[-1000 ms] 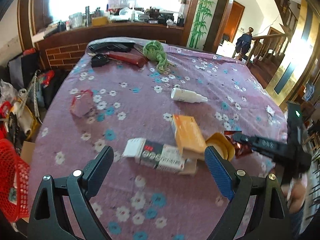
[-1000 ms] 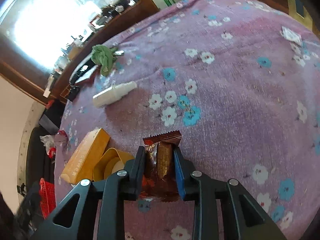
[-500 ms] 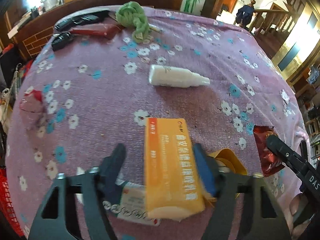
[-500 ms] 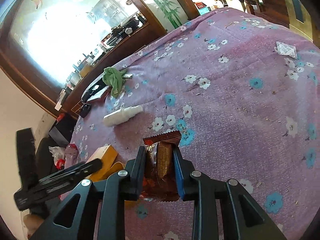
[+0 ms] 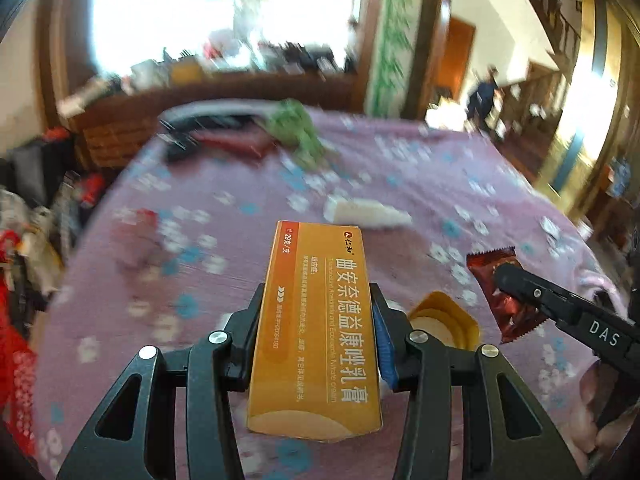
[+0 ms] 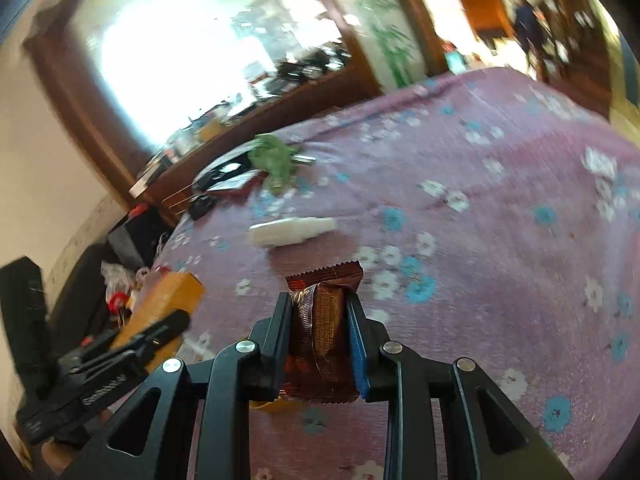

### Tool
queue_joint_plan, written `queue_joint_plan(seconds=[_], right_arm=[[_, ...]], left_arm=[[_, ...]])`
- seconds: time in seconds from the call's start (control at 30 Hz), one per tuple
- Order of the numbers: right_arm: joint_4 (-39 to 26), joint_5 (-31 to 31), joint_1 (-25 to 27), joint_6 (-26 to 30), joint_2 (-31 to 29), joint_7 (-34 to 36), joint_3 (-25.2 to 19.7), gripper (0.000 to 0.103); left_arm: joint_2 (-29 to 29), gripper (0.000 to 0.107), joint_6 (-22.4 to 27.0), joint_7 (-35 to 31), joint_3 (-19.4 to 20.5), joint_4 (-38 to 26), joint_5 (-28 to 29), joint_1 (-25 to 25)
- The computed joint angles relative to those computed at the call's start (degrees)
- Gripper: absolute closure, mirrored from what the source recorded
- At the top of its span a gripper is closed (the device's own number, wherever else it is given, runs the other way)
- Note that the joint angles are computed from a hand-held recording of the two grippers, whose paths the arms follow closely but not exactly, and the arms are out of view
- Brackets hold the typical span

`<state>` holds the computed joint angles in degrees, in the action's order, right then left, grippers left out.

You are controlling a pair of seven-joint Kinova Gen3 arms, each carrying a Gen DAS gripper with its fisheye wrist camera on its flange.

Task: Collect trash
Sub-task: 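Hold the orange box and brown wrapper raised above the table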

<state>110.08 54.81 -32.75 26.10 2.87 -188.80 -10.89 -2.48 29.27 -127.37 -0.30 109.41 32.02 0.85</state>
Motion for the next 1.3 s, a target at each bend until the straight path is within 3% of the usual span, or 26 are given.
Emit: queue_joint_plan(seconds=[0.1,0.23,0.33,0.6,0.93,1.3], right_arm=[[-0.9,3.4,-1.7,0.8,0.9,1.1,-0.9,0.074],[-2.2,5.3,-4.2,1.8,2.5,3.9,-1.3,0.074],[-2.9,5.7,-5.9,3.2,3.4,5.4,-0.9,0.074],[-4.1,4.8,-7.8,5.4,4.4,7.5,0.1,0.074],[-4.3,5.0,-8.6,5.4,4.6,7.7,0.6,0.074],[-3.8,6.1,-8.8,5.5,4.5,6.6,0.5,0.074]], left_arm=[[-3.0,0.063,-7.0,-0.2,1.6,5.0,0.7,-2.4],[-2.5,0.063,-13.7,3.7,-0.1,7.5,-2.9,-0.4],[-1.9,0.063,-13.5,1.4,-4.1,7.3,-0.1,2.7],[-2.0,0.063,-13.3,-3.4,-4.1,8.4,3.0,3.0],[-1.9,0.063,-14.2,0.2,-2.8,8.6,-0.7,2.2],[-2.2,0.063,-16.9,9.4,-1.1,9.4,-10.2,2.4]])
